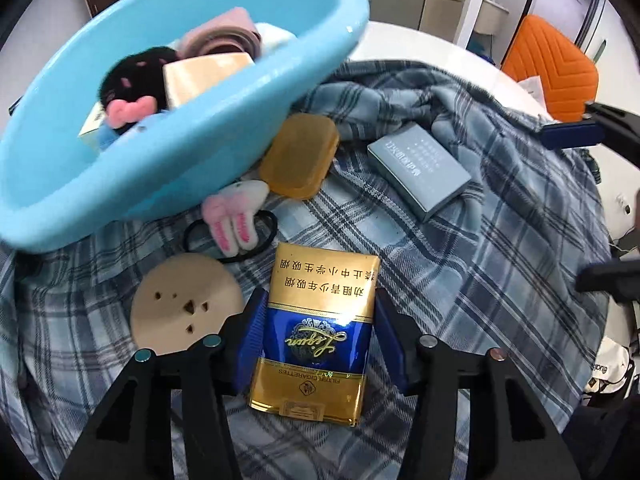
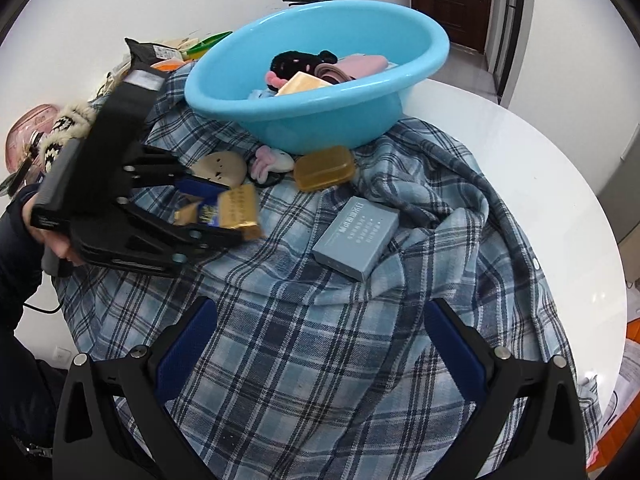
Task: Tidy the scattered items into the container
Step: 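Grasp the gold-and-blue cigarette pack with the left gripper and lift it, then grasp the grey-blue card box with the right gripper while the left holds the pack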
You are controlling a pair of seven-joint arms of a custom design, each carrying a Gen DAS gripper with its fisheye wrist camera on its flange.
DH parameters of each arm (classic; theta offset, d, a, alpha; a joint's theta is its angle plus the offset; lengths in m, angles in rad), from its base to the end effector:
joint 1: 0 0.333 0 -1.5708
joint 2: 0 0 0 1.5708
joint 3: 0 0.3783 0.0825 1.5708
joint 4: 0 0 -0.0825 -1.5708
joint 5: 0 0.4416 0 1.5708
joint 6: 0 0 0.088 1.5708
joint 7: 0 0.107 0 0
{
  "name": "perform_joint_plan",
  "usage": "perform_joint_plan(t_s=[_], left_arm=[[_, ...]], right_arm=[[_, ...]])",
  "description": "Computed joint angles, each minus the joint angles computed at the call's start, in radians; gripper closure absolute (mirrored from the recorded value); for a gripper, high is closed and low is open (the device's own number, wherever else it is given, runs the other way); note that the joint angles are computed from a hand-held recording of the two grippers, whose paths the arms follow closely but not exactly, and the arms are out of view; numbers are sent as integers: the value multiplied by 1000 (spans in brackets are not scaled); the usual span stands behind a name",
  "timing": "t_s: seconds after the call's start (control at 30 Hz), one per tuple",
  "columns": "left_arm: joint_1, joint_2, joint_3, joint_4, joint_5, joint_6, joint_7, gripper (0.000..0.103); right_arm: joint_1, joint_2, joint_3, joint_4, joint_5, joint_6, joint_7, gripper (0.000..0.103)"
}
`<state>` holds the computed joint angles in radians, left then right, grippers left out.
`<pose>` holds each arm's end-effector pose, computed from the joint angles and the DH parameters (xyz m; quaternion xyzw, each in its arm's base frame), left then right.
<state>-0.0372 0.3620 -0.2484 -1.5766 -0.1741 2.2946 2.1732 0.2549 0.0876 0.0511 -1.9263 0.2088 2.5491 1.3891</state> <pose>0.7462 -0.1941 0.5140 -0.3831 0.8985 -0.1994 0.0780 0.6493 0.2011 0.5405 -0.7863 0.5531 -0.1132 0.2508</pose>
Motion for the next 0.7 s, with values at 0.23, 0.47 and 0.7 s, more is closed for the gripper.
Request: perform_joint_plan(t_s=[0.23, 0.47, 0.7], left_arm=[[10, -71, 19, -72, 4, 101, -21, 48], [45, -124, 54, -130, 7, 176, -67, 48], [77, -161, 53, -186, -30, 176, -6, 48]], right_arm=[[7, 11, 6, 13, 8, 10, -9, 0], [28, 17, 3, 16, -73, 46, 27, 0], [40, 107, -12, 87, -149, 57, 111, 12]])
